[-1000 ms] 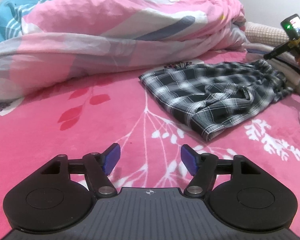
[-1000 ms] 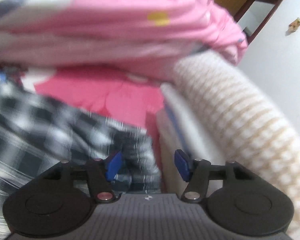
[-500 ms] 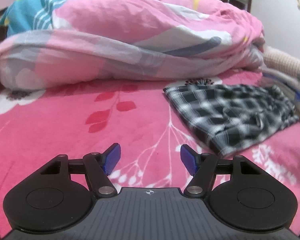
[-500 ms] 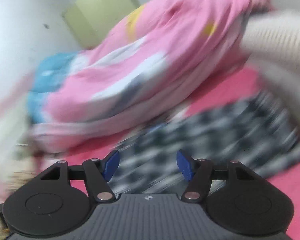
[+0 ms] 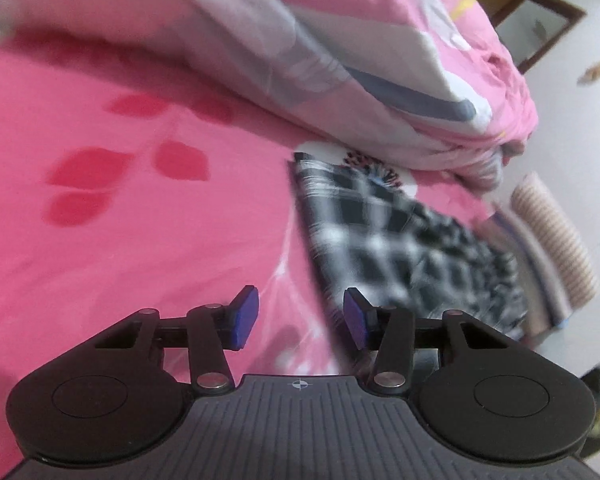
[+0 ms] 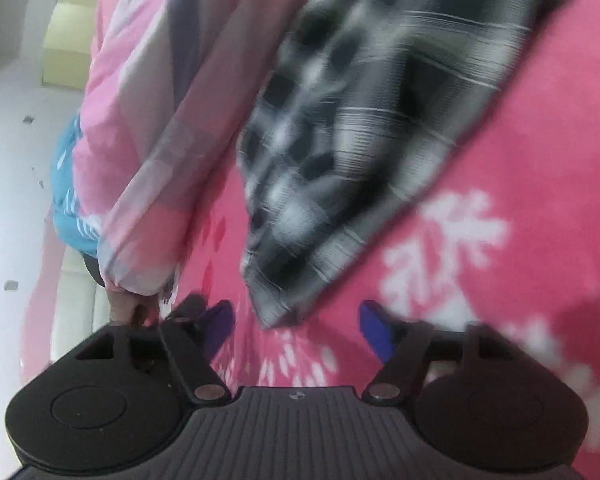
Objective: Fold clothes
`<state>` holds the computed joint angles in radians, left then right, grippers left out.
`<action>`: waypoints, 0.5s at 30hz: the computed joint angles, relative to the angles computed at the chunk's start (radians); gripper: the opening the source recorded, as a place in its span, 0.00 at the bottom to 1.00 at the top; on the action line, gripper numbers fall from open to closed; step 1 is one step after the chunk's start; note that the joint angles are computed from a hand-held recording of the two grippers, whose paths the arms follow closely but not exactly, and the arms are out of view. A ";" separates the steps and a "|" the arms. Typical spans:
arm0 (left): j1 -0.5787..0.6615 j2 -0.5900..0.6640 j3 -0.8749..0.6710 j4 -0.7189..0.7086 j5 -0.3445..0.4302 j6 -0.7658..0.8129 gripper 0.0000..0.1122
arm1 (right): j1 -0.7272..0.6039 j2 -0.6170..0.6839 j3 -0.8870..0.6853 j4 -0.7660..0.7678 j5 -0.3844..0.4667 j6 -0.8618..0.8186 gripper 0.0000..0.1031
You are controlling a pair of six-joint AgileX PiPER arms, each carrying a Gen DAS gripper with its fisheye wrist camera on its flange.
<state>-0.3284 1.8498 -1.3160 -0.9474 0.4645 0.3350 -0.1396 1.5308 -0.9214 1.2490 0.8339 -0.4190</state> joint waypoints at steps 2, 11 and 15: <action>0.010 0.088 -0.087 -0.054 0.038 0.026 0.42 | 0.044 0.014 -0.010 0.010 -0.067 0.024 0.80; 0.031 0.361 -0.391 -0.160 0.112 -0.015 0.27 | 0.180 0.073 -0.011 0.247 -0.361 -0.001 0.88; 0.012 0.409 -0.446 -0.162 0.110 -0.004 0.10 | 0.224 0.095 -0.010 0.426 -0.454 -0.104 0.81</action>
